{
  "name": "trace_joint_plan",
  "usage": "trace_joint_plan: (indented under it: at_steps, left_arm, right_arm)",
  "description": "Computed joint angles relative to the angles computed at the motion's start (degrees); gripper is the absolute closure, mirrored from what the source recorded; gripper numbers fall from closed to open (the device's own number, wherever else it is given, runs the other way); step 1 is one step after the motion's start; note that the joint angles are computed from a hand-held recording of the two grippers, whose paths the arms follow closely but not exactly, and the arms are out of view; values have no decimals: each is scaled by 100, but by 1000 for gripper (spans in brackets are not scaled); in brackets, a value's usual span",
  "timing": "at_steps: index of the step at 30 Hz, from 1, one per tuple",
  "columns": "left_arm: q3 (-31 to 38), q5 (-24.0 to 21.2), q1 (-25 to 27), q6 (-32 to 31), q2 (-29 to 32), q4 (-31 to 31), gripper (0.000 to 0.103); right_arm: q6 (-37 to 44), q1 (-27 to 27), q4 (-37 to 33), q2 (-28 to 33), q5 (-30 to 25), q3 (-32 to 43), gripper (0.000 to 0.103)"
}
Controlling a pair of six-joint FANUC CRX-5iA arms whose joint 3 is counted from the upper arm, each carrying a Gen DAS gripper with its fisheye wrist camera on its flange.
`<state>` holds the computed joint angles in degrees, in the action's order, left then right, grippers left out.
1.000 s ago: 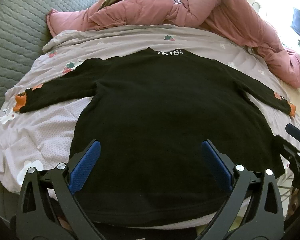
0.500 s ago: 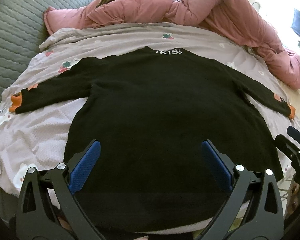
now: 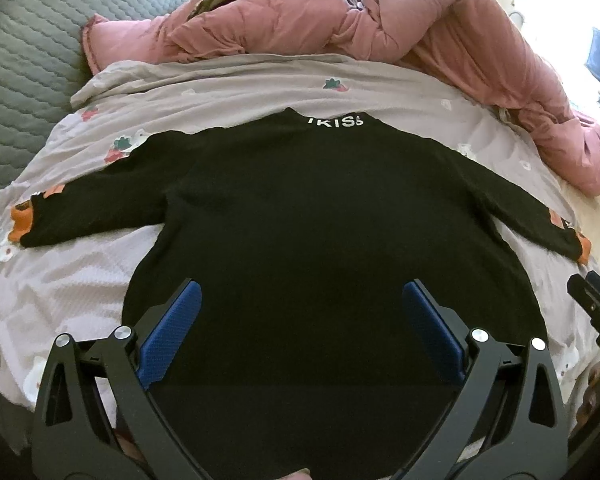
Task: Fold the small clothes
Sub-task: 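Move the right gripper to the orange sleeve cuff and grasp it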
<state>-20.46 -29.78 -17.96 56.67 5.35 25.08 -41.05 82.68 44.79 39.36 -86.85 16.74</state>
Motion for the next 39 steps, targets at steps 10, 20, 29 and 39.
trace_joint_plan:
  at_steps: [10, 20, 29, 39]
  left_arm:
    - [517, -188, -159, 59, 443, -61, 8]
    - [1094, -291, -298, 326, 928, -182, 8]
    - [1547, -351, -378, 611, 1267, -381, 8]
    - [2192, -628, -388, 723, 1741, -518, 8]
  right_arm:
    - [-702, -13, -287, -488, -247, -744, 4]
    - [-1215, -38, -779, -872, -606, -1269, 4]
    - [-1740, -26, -1210, -1318, -780, -1846, 4]
    - [-2651, 55, -1583, -1963, -508, -2713, 4]
